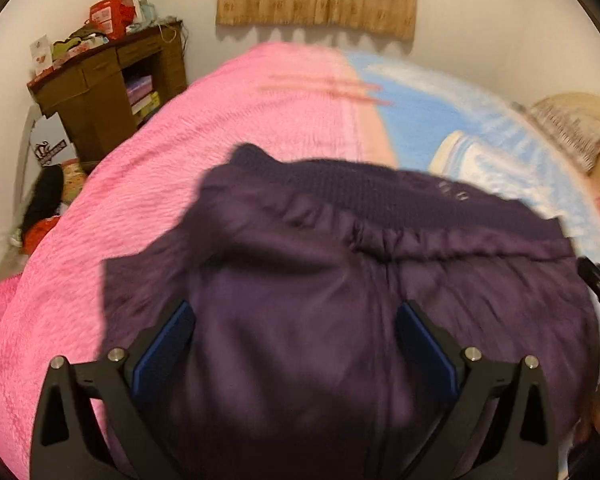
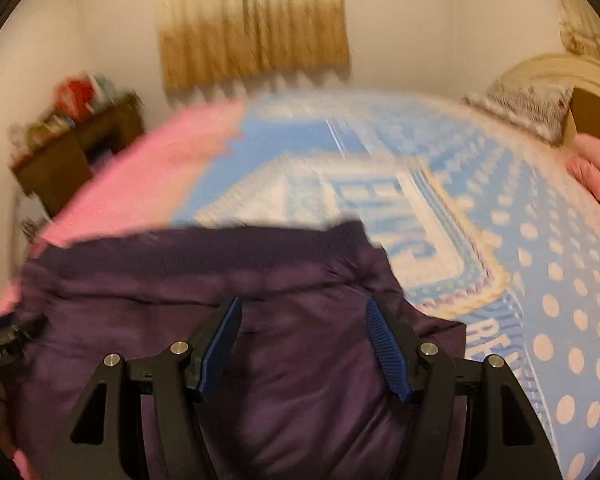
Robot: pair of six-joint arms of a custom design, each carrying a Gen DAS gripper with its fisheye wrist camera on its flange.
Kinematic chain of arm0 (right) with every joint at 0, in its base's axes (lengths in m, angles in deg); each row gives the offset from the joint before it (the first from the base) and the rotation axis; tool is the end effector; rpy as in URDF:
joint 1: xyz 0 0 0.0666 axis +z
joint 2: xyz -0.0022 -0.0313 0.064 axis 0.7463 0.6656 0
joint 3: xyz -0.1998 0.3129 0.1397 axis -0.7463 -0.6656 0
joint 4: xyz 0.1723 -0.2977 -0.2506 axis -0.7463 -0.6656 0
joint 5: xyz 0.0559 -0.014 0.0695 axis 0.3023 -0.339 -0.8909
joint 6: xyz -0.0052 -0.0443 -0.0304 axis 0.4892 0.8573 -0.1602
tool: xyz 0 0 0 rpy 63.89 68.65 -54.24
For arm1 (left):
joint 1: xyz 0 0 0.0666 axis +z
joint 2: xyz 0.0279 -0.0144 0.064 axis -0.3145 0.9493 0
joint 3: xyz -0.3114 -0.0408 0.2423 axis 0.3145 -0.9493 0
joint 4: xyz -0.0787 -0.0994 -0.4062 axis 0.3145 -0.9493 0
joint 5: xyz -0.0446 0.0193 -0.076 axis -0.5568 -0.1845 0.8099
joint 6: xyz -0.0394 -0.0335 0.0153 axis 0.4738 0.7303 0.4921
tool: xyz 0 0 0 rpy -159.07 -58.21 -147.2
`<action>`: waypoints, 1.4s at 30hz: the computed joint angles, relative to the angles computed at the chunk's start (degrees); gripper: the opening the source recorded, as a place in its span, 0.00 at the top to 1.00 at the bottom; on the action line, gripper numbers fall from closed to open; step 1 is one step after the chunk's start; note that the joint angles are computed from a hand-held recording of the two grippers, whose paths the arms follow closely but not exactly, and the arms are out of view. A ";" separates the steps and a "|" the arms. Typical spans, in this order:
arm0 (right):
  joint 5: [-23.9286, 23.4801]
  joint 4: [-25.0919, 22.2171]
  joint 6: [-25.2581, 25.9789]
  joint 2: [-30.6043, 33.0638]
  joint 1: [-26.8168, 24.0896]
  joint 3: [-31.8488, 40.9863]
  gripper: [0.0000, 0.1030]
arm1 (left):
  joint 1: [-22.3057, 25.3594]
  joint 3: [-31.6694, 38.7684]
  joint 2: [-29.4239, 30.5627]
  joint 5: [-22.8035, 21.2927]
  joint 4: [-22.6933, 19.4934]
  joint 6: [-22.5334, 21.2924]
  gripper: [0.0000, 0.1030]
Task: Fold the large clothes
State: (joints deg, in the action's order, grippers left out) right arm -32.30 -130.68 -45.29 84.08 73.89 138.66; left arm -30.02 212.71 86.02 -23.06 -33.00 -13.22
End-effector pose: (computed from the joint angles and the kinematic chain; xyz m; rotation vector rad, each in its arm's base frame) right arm 0.5410 0.2350 0.5612 0.5335 2.1595 -0.1837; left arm 0.6847 -0.1485 0.5287 0.4142 2.4159 -0.2697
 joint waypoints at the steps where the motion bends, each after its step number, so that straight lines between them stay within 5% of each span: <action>1: 0.03 2.31 1.54 -0.59 1.15 -0.33 0.37 | 1.31 -4.37 -2.96 1.99 2.65 0.48 0.00; 3: -1.72 5.23 4.18 -0.52 2.85 0.25 0.37 | 4.34 -12.73 -8.65 4.45 7.59 3.49 0.00; 4: -3.03 6.29 5.60 0.14 3.77 1.12 0.47 | 5.34 -15.49 -10.40 4.54 9.24 5.26 0.00; 5: -4.67 6.30 6.96 1.65 4.58 3.11 0.69 | 6.78 -18.92 -12.56 4.78 11.16 8.22 0.00; 6: -6.46 6.34 7.64 3.20 5.23 4.91 0.76 | 8.25 -22.51 -14.68 5.90 13.31 11.57 0.00; 9: -10.50 7.53 6.79 6.22 6.12 6.24 0.77 | 10.89 -30.43 -18.81 9.58 17.98 18.43 0.00; 11: -10.67 4.75 6.08 9.10 6.33 6.96 0.77 | 11.03 -33.41 -20.08 10.04 18.77 19.55 0.00; 15: -8.86 8.39 7.89 8.47 6.52 2.89 0.77 | 10.40 -35.52 -20.02 12.25 19.00 21.30 0.00; 18: -9.40 9.74 7.91 7.60 6.29 1.41 0.77 | 9.64 -38.43 -21.17 12.54 23.55 26.17 0.00; 25: -9.41 11.24 7.88 6.77 6.43 -0.27 0.77 | 8.24 -35.88 -18.32 13.73 26.97 28.52 0.00; 28: -9.93 12.20 7.71 5.95 6.26 -1.50 0.77 | 8.51 -35.51 -17.31 14.00 30.31 33.63 0.00; 32: -10.26 12.75 7.65 5.34 6.15 -2.38 0.77 | 7.67 -34.18 -16.61 12.98 30.01 33.59 0.01; 35: -10.53 12.99 7.65 5.11 6.02 -2.64 0.77 | 8.03 -36.04 -17.72 14.21 32.13 33.88 0.23; 37: -10.68 13.14 7.60 4.88 6.00 -2.88 0.77 | 8.80 -37.20 -18.47 16.13 34.36 34.50 0.54; 39: -10.90 13.01 7.50 4.74 5.98 -2.85 0.77 | 9.28 -35.74 -17.97 18.07 34.43 33.06 0.61; 42: -12.52 12.57 6.50 4.42 5.55 -2.77 0.77 | 8.56 -33.82 -18.25 15.40 31.67 27.62 0.64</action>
